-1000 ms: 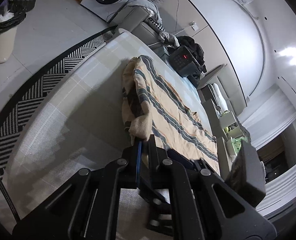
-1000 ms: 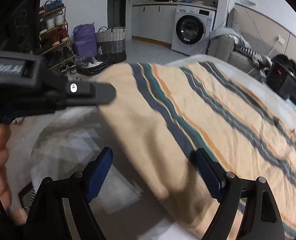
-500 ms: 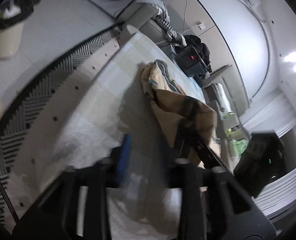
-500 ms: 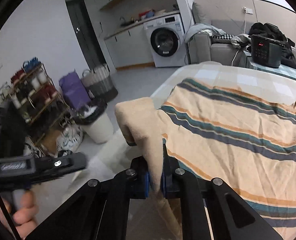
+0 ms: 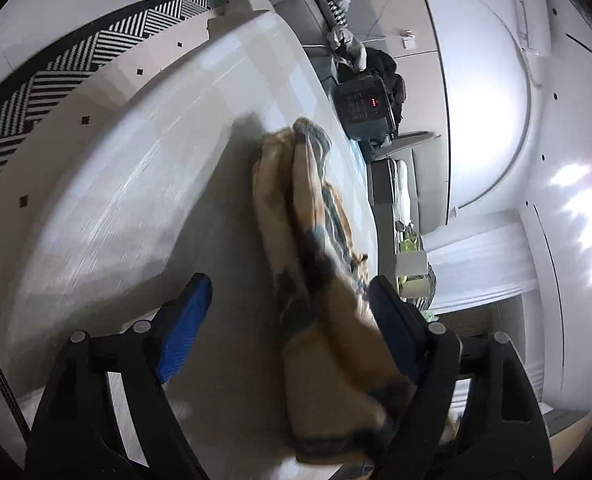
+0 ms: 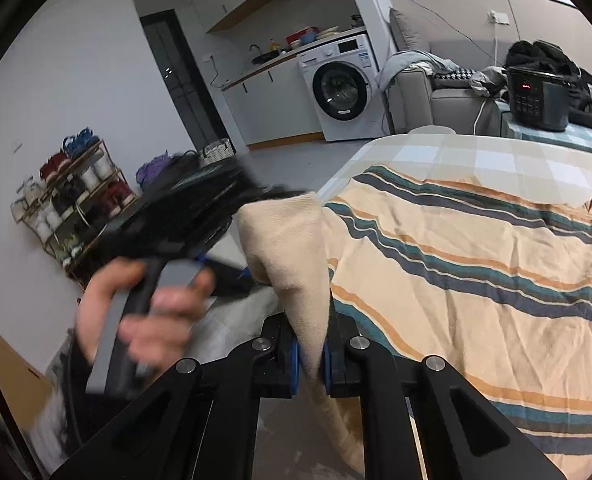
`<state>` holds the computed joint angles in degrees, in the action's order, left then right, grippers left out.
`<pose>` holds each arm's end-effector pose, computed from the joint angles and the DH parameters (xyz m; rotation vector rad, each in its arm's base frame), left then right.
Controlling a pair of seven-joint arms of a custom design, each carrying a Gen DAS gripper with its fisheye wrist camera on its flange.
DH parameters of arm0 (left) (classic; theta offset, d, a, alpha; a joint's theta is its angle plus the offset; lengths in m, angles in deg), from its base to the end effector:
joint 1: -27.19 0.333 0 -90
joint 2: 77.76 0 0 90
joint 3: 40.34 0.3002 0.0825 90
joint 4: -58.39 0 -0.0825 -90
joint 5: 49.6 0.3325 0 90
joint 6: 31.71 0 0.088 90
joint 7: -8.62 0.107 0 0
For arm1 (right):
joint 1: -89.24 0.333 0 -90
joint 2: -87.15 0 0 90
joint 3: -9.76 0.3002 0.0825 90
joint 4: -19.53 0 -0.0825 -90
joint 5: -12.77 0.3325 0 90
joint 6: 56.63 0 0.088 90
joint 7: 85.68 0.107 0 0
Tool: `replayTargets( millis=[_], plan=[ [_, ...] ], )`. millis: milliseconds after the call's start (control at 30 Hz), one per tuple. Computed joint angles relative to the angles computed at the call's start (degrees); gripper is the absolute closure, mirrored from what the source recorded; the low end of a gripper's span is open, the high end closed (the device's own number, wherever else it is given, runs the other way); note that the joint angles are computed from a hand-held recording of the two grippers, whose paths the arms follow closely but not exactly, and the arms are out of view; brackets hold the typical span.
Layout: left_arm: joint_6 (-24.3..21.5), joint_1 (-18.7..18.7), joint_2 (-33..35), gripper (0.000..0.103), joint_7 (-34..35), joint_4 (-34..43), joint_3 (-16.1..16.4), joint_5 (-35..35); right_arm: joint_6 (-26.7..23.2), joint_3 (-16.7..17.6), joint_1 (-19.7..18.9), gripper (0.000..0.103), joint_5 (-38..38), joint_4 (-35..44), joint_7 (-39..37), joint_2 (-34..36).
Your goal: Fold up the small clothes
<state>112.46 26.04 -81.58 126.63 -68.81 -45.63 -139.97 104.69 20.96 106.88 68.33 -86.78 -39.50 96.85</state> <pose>0.4986 -0.0481 0.4478 2.1408 -1.0909 1.3958 0.5442 0.2449 0.5119 -1.8397 1.1673 -0.1761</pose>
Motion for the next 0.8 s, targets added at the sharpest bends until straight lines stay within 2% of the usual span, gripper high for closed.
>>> replayTargets(
  millis=[167,300,367,400,433,467,500,533,700,800],
  plan=[
    [-2.18,1.1,10.38,0.024,-6.05,12.11,-0.75,8.44,-0.75,0.17,-0.25,0.095,0.1,-0.12,-1.51,0.16],
    [-2.14,1.23,19.51,0.025,-15.56,24.34,-2.72,22.78,-0.76,0.49,-0.32,0.095,1.37,-0.67,-3.74,-0.33],
    [-1.66,0.76,21.85,0.025,-19.46,28.23,-3.44,28.98,-0.94,0.27,-0.21,0.095,1.74,-0.85,-4.19,-0.48],
    [-1.14,0.47,23.12,0.034,-21.31,30.09,-3.72,31.74,-0.97,0.13,-0.13,0.095,1.74,-0.99,-4.15,-0.56],
    [-0.65,0.2,24.09,0.051,-23.23,31.47,-3.92,34.25,-1.04,0.06,-0.15,0.095,2.15,-1.14,-4.34,-0.67],
    [-0.23,-0.06,24.84,0.061,-25.22,32.6,-4.08,36.62,-1.13,-0.02,-0.17,0.095,2.53,-1.25,-4.47,-0.77],
    [0.33,-0.33,25.21,0.08,-27.13,33.25,-4.16,38.91,-1.02,-0.1,-0.17,0.095,2.9,-1.45,-4.78,-0.89],
    [1.19,-0.54,25.57,0.092,-28.54,33.93,-4.3,40.95,-0.8,-0.16,-0.12,0.095,3.23,-1.63,-5.08,-1.01],
    [3.86,-1.14,25.58,0.096,-34.24,36.44,-5.36,49.93,-0.98,-0.44,-0.45,0.095,8.79,-2.54,-7.24,-2.09],
    [4.34,-1.86,24.4,0.096,-38.39,37.62,-5.88,55.86,-1.45,-0.93,-1.03,0.095,16.15,-3.49,-11.07,-3.58]
  ],
)
